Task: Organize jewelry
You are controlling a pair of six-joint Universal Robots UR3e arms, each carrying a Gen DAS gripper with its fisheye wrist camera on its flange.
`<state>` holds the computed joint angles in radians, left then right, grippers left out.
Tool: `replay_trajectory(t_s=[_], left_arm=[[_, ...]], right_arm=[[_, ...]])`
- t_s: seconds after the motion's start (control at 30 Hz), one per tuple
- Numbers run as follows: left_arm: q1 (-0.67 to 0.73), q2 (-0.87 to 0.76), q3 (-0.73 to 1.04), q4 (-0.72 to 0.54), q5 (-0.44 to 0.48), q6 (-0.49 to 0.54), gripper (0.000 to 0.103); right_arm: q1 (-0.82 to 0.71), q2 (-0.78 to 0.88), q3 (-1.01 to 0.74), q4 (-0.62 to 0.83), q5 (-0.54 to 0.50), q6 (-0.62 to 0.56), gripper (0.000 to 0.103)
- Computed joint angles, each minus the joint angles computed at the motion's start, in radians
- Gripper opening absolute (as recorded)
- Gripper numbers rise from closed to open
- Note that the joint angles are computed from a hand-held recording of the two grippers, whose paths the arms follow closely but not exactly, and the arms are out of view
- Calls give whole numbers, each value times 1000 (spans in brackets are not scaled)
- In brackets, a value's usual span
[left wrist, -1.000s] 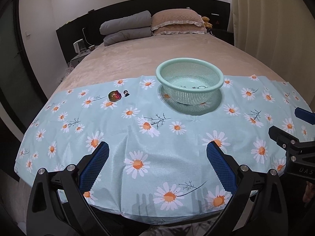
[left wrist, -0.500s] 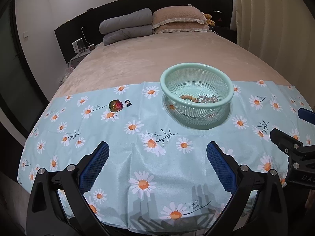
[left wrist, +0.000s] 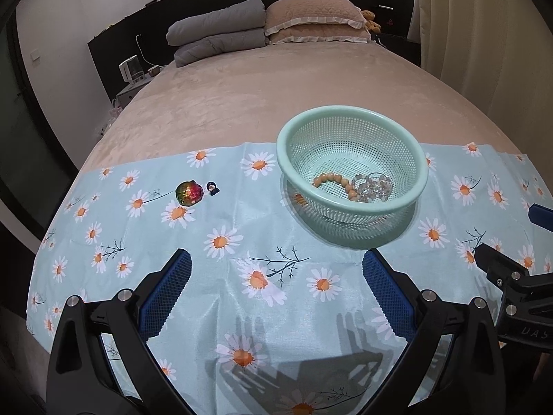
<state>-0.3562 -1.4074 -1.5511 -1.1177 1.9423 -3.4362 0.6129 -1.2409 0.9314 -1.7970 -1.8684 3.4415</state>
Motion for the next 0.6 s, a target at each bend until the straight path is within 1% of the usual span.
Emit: replay_trajectory(t_s=[0.1,0.23,0.4,0.5,0.6], left_arm=[[19,-25,10,0,-12,15,97],[39,-44,12,14,-33,27,97],[51,-73,12,12,-59,36,97],[58,-77,7,7,-74,36,97],[53,-79,7,9,-70,41,97]], right_arm=[[-21,30,-29,12,46,-18,95],[-15,67,-50,-1,31,-34,95],[-20,101,-67,-1,63,-57,95],[-14,109,-67,-5,49,-66,95],[-9,105,-60,-13,27,-68,95]])
